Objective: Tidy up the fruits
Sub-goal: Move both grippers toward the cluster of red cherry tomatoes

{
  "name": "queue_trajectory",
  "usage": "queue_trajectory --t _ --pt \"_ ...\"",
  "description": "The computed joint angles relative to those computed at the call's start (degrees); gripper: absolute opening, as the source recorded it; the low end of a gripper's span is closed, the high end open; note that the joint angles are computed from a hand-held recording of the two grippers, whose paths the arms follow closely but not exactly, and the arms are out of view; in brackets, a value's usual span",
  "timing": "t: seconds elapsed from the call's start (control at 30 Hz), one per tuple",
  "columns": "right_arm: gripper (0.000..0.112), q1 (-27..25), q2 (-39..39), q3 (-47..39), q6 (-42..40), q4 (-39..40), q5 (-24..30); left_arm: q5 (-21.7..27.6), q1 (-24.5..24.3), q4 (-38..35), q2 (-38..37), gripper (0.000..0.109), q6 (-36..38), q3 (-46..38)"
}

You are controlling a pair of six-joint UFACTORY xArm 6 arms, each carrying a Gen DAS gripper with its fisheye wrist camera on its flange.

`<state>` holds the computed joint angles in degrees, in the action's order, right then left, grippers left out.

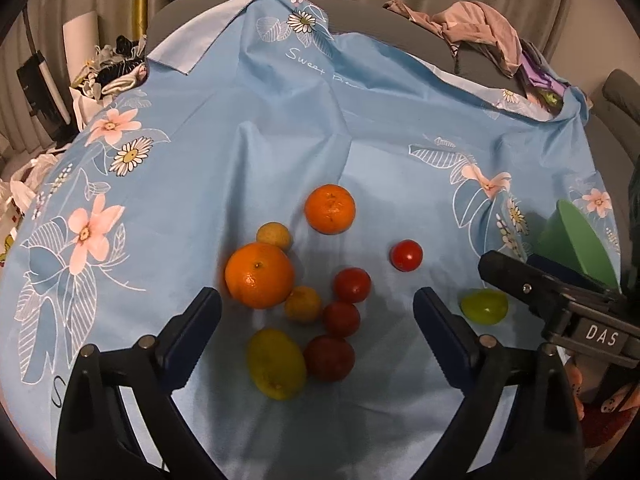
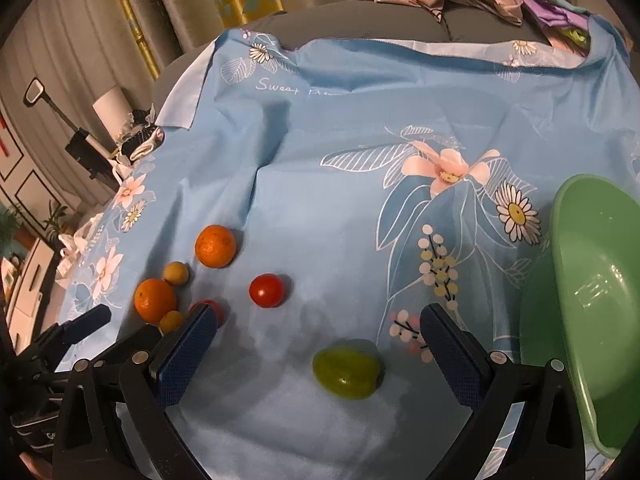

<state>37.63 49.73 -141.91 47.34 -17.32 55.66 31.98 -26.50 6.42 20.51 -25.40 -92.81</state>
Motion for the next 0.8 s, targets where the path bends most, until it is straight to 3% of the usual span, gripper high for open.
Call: queue_trajectory --t 0.3,0.8 --pt "0.096 -0.24 -0.65 1.21 -0.16 1.65 -0.71 -0.07 1.43 -6.44 -0.50 0.089 2.55 0.49" --pt "0.070 -0.99 -1.78 3.70 -1.48 5.70 -2.77 1.08 2.19 -14.02 -0.71 0.066 7.60 0.38"
